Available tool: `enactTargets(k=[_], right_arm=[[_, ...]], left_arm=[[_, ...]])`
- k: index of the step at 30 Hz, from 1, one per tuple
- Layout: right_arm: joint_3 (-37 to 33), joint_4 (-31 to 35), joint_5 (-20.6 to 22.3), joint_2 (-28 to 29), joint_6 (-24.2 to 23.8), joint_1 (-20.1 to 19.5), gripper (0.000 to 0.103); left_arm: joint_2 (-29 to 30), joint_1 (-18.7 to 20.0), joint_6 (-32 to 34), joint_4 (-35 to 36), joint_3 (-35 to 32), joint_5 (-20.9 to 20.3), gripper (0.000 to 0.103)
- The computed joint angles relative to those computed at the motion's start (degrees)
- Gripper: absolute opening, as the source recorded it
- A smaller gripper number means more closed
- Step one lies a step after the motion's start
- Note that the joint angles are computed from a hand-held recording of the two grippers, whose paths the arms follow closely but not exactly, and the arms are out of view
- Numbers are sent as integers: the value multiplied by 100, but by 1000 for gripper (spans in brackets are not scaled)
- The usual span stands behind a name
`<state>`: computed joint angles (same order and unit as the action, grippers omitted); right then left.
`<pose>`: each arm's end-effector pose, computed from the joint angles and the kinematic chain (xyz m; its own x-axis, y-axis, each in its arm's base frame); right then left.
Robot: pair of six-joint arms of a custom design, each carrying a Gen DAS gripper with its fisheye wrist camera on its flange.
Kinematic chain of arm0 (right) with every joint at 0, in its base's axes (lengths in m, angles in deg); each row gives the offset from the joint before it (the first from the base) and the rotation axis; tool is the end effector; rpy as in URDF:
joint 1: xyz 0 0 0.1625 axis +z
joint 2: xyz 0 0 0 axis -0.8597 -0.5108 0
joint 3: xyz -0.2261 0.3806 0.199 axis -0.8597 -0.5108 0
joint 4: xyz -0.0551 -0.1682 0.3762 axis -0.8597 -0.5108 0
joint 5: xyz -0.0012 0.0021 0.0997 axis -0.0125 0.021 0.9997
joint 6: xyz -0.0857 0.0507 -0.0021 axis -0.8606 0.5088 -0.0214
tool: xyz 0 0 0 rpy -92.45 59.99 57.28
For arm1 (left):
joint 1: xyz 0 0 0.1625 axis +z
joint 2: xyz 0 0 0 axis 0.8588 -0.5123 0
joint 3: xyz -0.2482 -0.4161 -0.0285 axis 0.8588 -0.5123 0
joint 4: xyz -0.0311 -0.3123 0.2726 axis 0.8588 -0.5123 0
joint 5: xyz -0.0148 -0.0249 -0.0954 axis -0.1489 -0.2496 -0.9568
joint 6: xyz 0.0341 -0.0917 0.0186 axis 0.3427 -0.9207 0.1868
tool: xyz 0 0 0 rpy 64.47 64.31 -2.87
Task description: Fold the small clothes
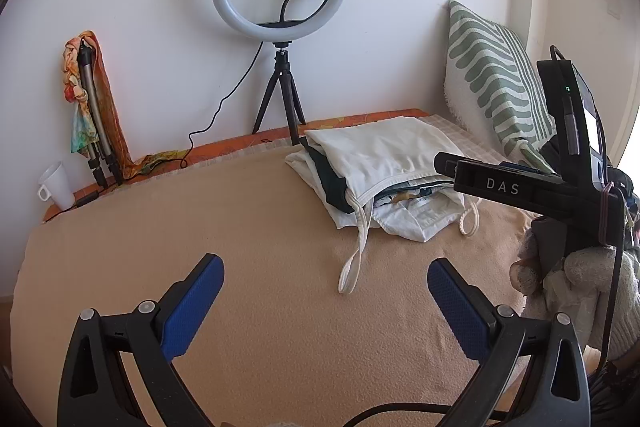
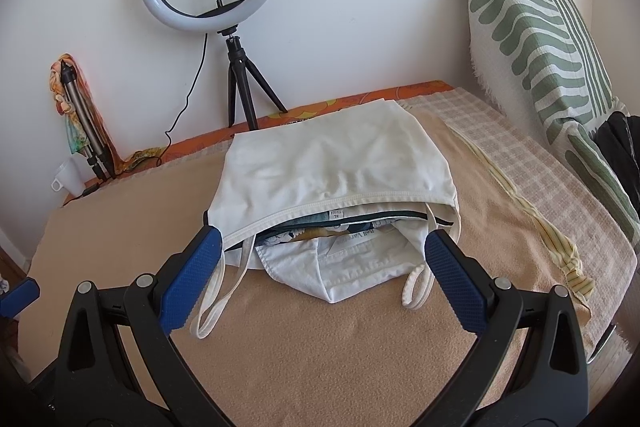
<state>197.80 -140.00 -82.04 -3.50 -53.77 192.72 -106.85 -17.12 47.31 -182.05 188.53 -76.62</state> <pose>0.4275 -0.3740 0.0020 -0.7959 -0.0234 0.6050 -0.4931 0.6049 -0.6253 -0.0899 -0.3684 0.3857 -0.7392 0.1317 -0.6605 0.5844 0.6130 -0.5317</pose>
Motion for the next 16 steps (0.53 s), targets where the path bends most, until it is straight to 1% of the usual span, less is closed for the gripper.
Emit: enactTargets(k=[6,11,16], right_arm=[[-2,33,3,-8,41,-2,103],[7,93,21,-11,148,-1,103],[19,120,11,-24,179,2,103]], left_arm=[[4,-6,-38,45,-6,9,103],[52,-107,57,-240,112,283,103],[67,-86,62,-228,93,198,103]])
